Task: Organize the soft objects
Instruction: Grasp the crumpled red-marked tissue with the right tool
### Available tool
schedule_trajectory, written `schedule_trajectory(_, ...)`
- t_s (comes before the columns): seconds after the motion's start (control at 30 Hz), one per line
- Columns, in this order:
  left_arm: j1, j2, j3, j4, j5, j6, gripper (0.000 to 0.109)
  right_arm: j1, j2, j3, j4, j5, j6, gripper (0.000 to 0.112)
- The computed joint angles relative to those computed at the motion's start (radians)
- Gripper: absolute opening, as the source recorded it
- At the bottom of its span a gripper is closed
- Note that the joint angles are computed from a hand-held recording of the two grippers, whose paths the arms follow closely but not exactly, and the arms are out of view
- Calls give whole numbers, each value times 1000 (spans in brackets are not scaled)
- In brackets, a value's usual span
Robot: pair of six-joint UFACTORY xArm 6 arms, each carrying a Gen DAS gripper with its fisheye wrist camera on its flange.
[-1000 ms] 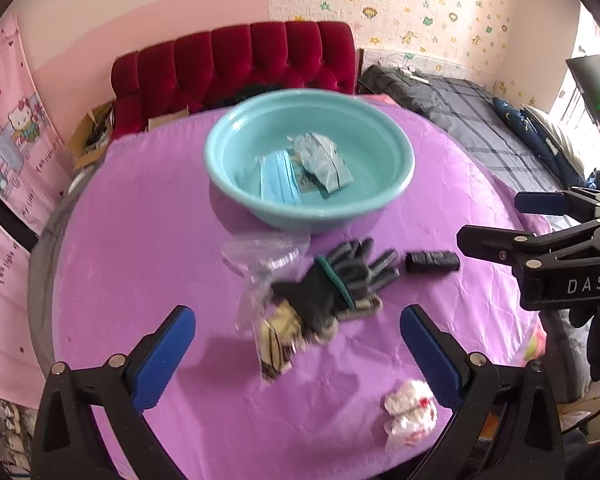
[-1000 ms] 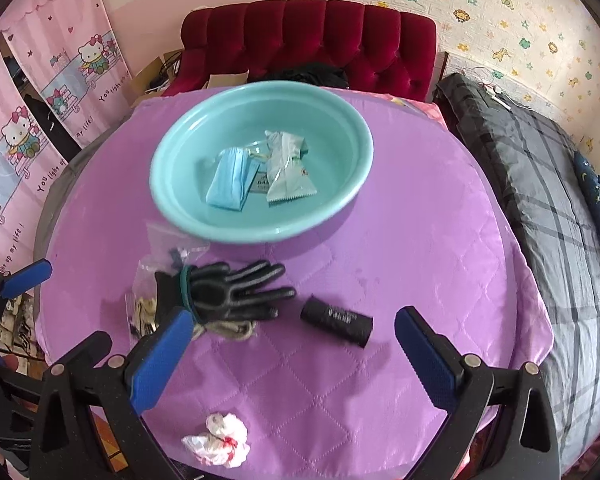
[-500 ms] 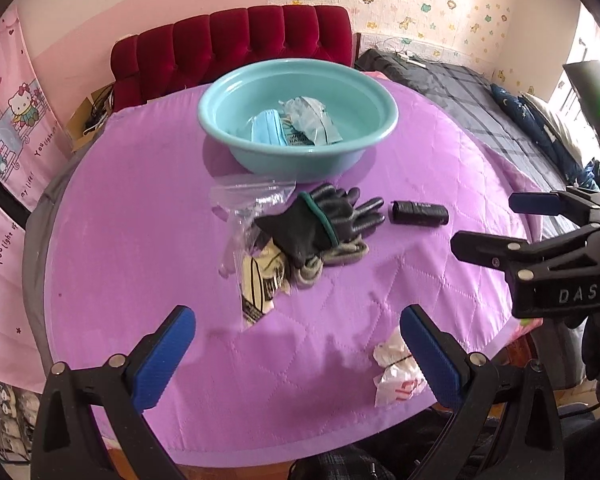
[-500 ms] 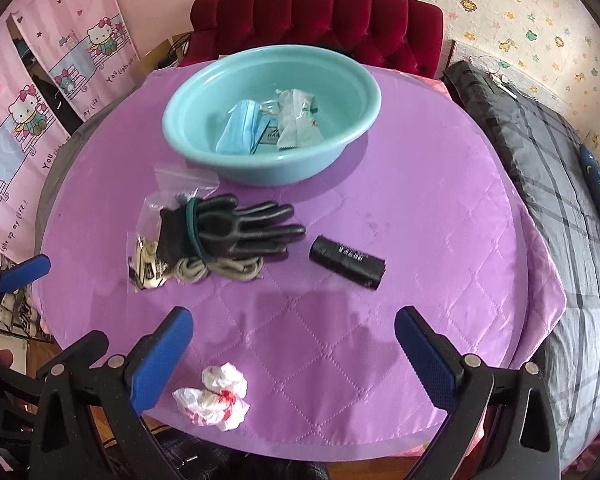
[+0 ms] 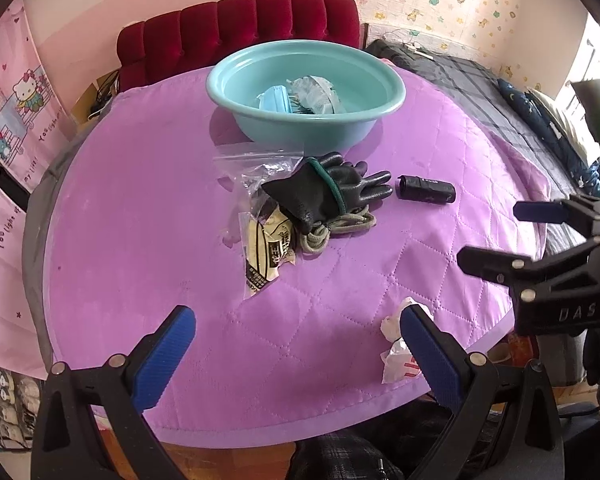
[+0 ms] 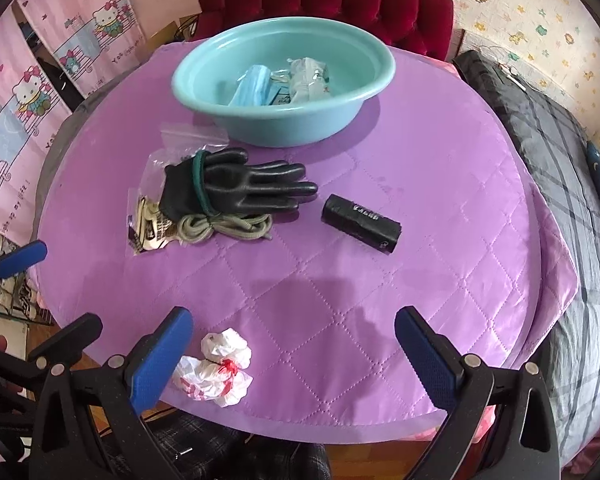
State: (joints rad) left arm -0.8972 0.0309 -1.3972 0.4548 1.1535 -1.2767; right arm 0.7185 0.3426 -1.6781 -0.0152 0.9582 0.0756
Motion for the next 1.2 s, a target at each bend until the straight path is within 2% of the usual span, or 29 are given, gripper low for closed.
schedule_trajectory(0.27, 1, -30, 32, -11, 20, -15, 103, 16, 9, 3, 27, 26, -44, 103)
schedule_trajectory(0.6, 13, -56, 74, -13, 30, -32, 103, 56, 50, -5, 67, 105, -138, 103)
schedule_trajectory(1.03, 26, -69, 123, -49, 3, -45, 103, 69, 139, -40, 130, 184, -166, 101)
schedule_trajectory(1.07, 27, -69, 124, -51, 2, -44, 103, 69, 141, -38, 133, 183, -162, 99)
schedule_trajectory(1.1, 28, -69, 126, -53, -2, -42, 103, 67, 140, -35, 140, 184, -161, 84)
schedule_trajectory(1.13, 30, -69, 128, -55, -6, -41, 103, 64, 141, -33, 144, 185, -162, 55)
schedule_trajectory(1.17, 32, -67, 130, -58, -11, -38, 103, 60, 144, -37, 149, 196, -160, 43)
schedule_trajectory(1.2, 33, -66, 131, -60, -14, -35, 103, 49, 149, -50, 155, 209, -166, 39)
